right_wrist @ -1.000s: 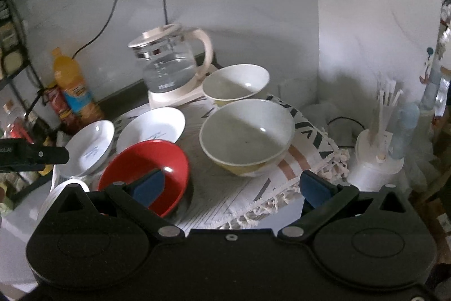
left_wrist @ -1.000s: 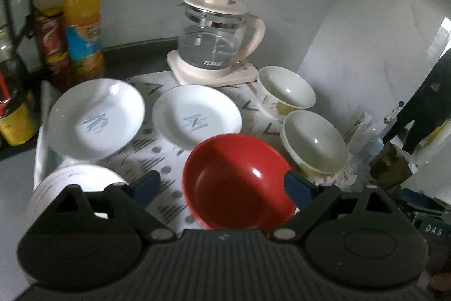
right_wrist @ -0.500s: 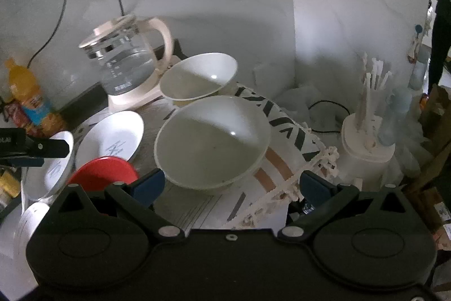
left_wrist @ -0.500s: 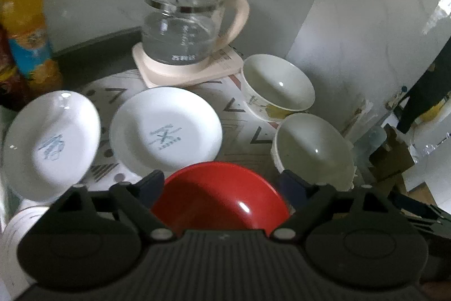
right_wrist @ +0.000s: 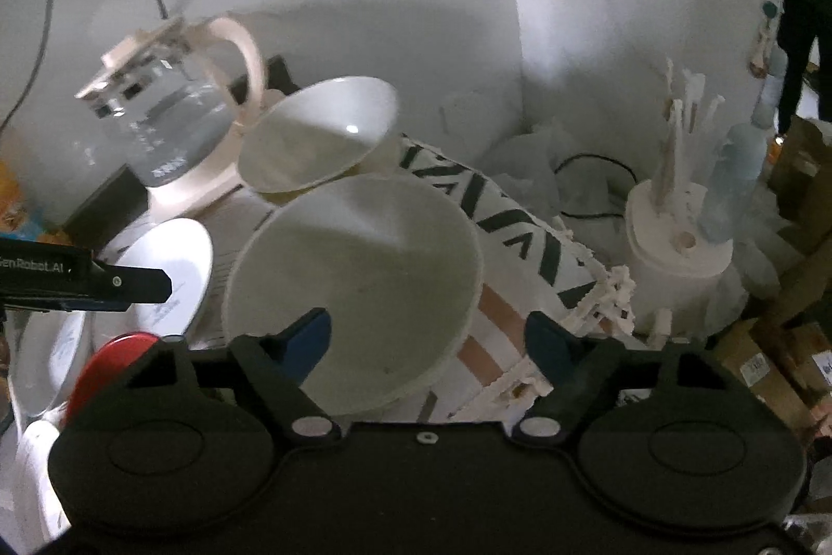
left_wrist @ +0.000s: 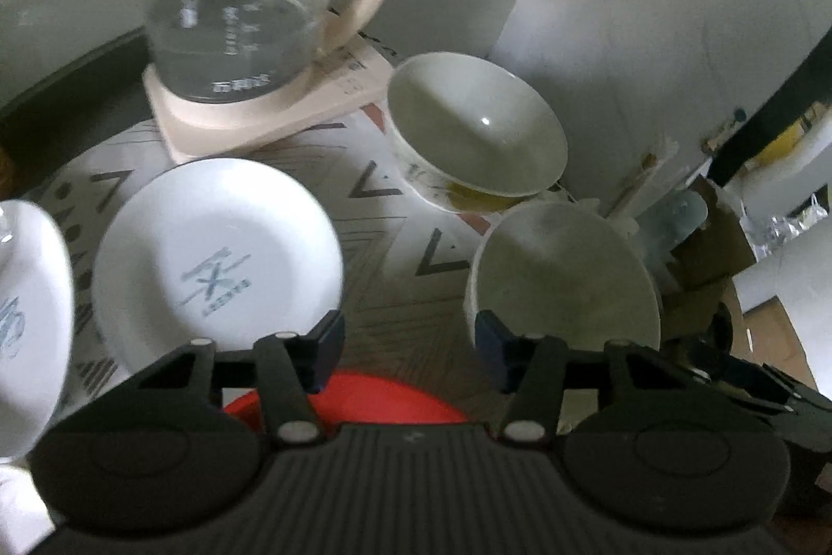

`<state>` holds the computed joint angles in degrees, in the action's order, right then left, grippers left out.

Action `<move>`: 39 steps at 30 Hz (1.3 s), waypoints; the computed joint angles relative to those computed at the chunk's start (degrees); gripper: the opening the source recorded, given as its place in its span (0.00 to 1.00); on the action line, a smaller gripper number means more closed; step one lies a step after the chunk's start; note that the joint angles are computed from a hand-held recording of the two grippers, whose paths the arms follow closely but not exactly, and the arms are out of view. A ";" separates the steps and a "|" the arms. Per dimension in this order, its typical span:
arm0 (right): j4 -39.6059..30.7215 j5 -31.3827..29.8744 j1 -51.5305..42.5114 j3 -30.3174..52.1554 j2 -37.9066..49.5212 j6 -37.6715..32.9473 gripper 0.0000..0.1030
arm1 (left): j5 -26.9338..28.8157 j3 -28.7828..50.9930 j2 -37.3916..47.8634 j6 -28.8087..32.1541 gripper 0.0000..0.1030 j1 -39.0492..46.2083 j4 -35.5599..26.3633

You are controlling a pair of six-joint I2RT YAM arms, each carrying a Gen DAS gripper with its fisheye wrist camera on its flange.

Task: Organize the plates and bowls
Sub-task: 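Reach the right gripper to the large cream bowl rim and grasp it, then lift the large cream bowl with the right gripper over the red bowl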

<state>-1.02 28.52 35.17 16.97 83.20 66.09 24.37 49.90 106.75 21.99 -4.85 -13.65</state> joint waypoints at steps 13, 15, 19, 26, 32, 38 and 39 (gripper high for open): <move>9.61 -7.48 -8.35 0.81 11.69 -4.14 0.36 | -4.05 8.93 12.68 -3.71 0.28 -8.93 -0.59; 11.63 -8.72 -9.60 0.88 13.71 -5.31 0.31 | -4.26 10.07 14.09 -3.66 0.23 -9.55 -0.80; 16.08 -10.75 -11.44 1.15 17.20 -8.25 0.15 | -3.93 13.03 16.80 -3.05 0.11 -10.23 -2.95; 11.13 -6.00 -10.33 1.13 11.58 -10.09 0.13 | -3.87 10.85 14.08 -3.36 0.07 -10.95 -2.50; 7.90 -5.85 -10.05 -0.52 2.35 -14.20 0.13 | -2.26 5.93 6.19 -6.03 0.07 -9.52 -1.80; 1.35 -4.50 -7.40 1.25 -5.11 -17.39 0.13 | -2.32 -0.01 -3.34 -9.32 0.07 -7.28 -0.80; 0.81 -4.79 -7.43 1.35 -6.07 -17.86 0.13 | -2.17 -0.59 -4.44 -9.65 0.07 -6.83 -1.02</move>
